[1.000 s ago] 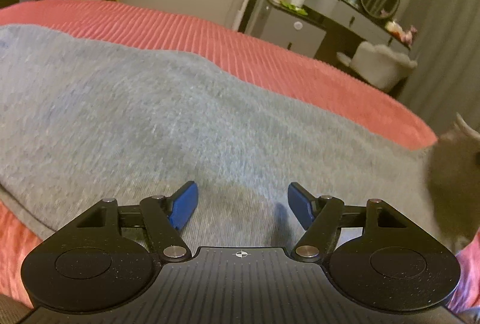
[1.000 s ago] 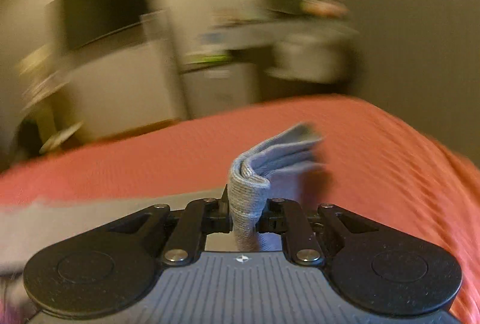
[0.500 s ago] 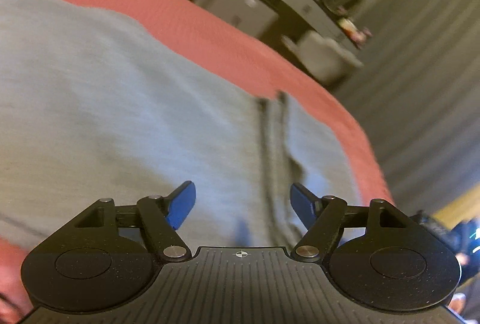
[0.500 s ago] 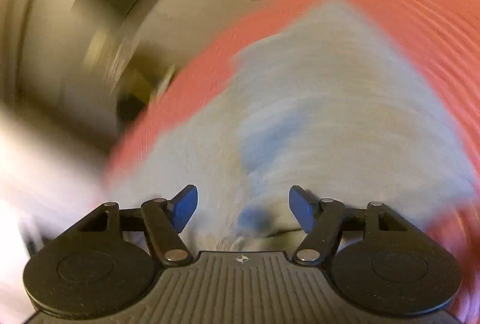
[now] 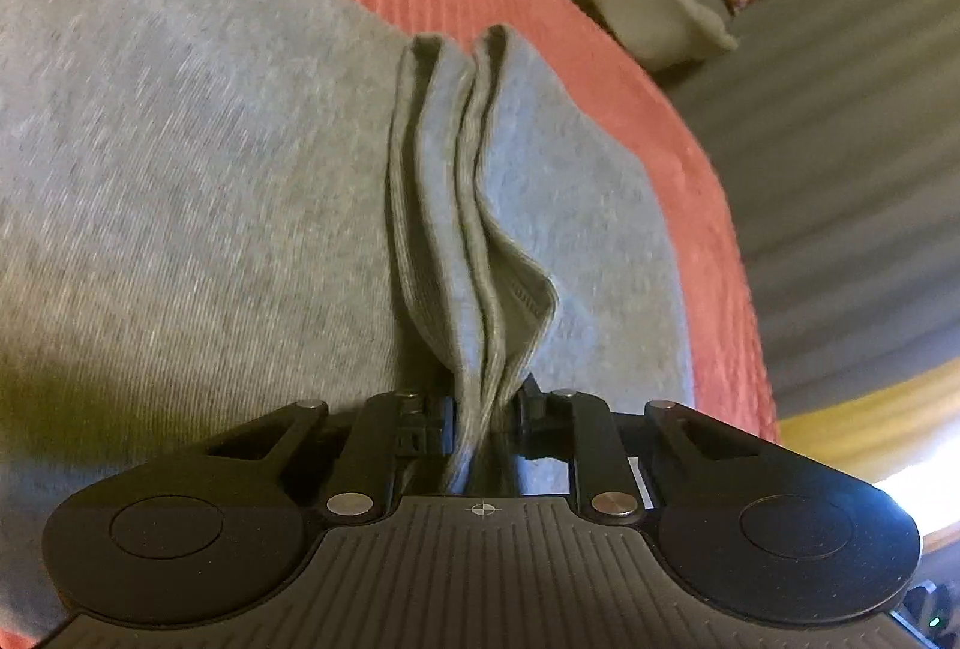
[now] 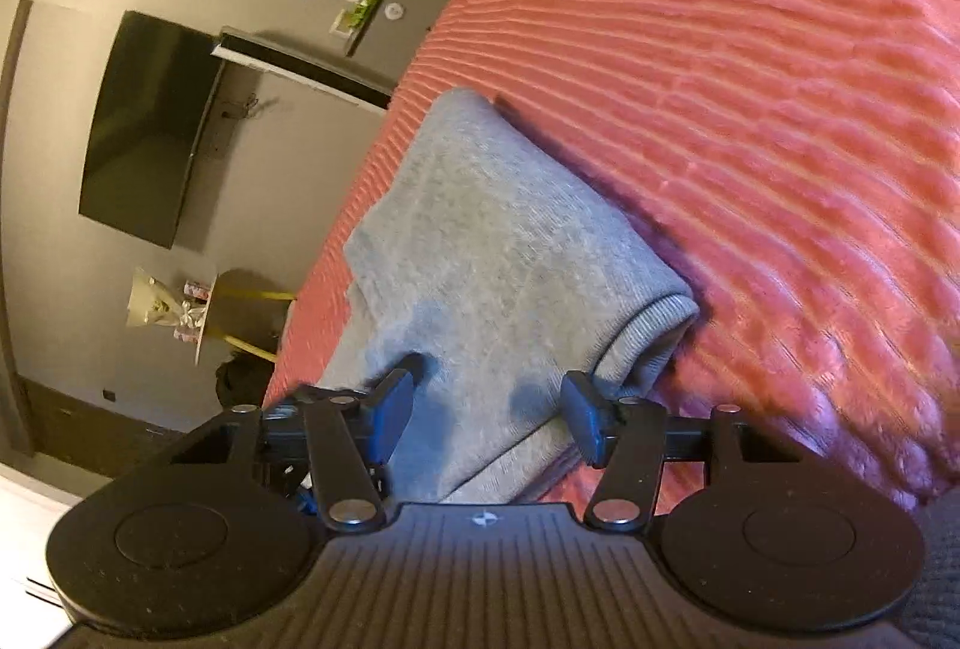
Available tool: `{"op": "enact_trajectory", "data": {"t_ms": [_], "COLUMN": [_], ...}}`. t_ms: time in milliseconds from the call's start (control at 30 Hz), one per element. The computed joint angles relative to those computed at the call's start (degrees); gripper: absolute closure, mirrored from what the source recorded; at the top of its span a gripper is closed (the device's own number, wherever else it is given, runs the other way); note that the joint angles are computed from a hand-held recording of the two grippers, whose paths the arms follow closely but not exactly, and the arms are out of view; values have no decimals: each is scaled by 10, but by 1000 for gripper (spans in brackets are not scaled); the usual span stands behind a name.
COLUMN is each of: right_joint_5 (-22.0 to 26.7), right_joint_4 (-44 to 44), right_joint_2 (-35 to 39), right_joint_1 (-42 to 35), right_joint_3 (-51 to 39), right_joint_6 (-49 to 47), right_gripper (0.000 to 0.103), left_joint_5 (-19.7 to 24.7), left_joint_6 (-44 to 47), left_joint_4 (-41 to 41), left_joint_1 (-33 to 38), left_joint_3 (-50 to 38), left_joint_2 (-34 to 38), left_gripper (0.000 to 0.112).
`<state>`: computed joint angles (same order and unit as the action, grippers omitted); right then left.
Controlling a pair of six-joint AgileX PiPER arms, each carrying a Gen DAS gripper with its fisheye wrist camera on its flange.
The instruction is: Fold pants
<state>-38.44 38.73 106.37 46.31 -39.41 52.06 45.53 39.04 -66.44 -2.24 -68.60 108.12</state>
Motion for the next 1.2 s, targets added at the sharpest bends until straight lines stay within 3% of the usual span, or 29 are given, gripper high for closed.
{"op": "enact_trajectory", "data": {"t_ms": [67,233,400,467,567,633,733,867,900,967,1100,1200], "right_joint_5": [1,-13,-65,-75,-51,-59,-27,22,27,23,5,-14], "right_joint_4": [-3,-69,-140,-168,-155,-135,-73,-7,0,-7,-44,-66], "right_joint_2": [-4,7,25,26,22,22,23,49,59,77,93,101], "right_joint_1": [7,0,-14,-19,-17,-11,-3,-7,-9,-14,-26,-32], "right_joint_3": [10,15,26,31,22,19,-10,-58,-68,-77,-77,-72], "right_joint_6": [17,73,152,175,151,128,55,22,32,58,102,129], "right_gripper": [39,34,31,21,19,19,24,59,62,62,62,62], "left_joint_5": [0,47,99,101,93,54,12,-19,-19,-17,-17,-22], "left_joint_6": [20,101,109,121,146,157,148,183,202,221,233,240], "left_joint_4": [-23,-115,-131,-123,-94,-59,-29,-60,-78,-105,-138,-142], "left_joint_1": [7,50,88,104,126,130,131,117,114,111,103,101], "left_joint_3": [16,72,70,71,75,85,95,109,112,107,88,77], "left_joint_2": [-11,-39,-46,-55,-75,-92,-83,-70,-68,-60,-38,-23], "left_gripper": [93,94,94,94,94,93,89,70,63,59,65,90]}}
